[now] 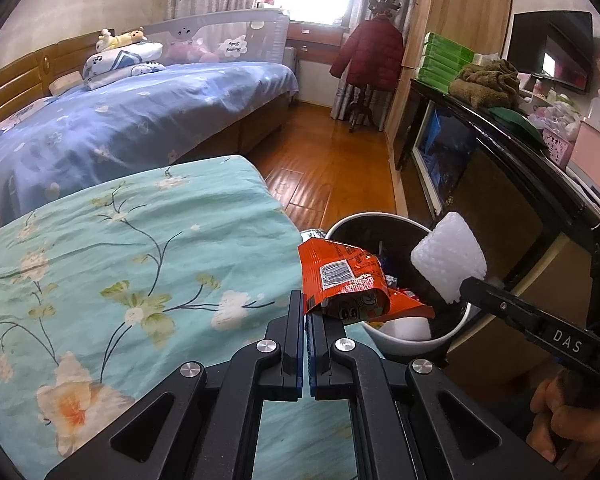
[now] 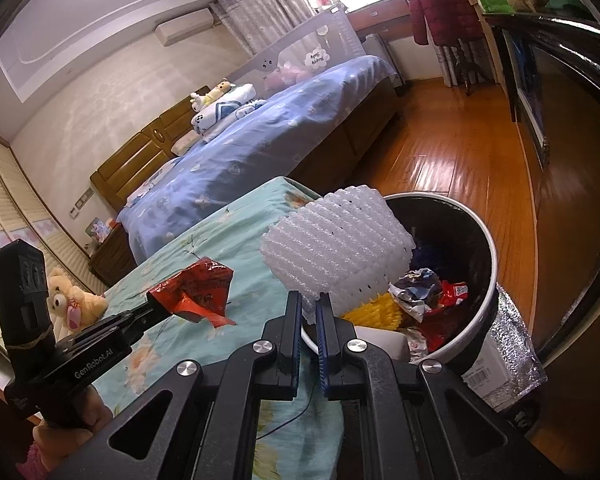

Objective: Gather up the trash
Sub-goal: 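Carry the orange snack bag over the bin with the left tool while the right carries the mesh sleeve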

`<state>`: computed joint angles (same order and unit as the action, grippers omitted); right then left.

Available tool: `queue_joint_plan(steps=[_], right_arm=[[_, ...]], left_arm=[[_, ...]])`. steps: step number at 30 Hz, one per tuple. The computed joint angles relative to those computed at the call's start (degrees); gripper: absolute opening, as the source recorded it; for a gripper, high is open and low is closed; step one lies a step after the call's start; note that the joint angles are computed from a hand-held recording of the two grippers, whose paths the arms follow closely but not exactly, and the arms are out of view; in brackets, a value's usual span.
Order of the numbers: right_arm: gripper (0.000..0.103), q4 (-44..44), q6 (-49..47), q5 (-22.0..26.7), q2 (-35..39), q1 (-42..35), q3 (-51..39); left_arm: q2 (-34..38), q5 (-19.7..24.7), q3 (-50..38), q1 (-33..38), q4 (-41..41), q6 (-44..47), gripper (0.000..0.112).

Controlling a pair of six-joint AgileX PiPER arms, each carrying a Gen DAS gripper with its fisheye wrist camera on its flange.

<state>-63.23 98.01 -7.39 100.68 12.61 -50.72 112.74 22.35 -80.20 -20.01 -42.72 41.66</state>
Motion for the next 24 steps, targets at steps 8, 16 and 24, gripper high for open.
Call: queue_joint_plan(steps=[8, 16, 24], right_arm=[[0.007, -4.2, 3.7, -0.2, 0.1, -0.9, -0.1], [0.007, -8.1, 6.6, -0.4, 0.1, -2.1, -0.4], [0.007, -10.9, 8.4, -0.8, 0.4, -3.1, -0.6]], left_arm=[[1.5, 0.6, -2.6, -1.1, 2.5, -2.6, 0.000], [3.3, 1.0, -5.2, -2.4, 5.4, -5.4, 0.000], [5.2, 1.5, -8.1, -3.5, 8.5, -8.5, 0.000]])
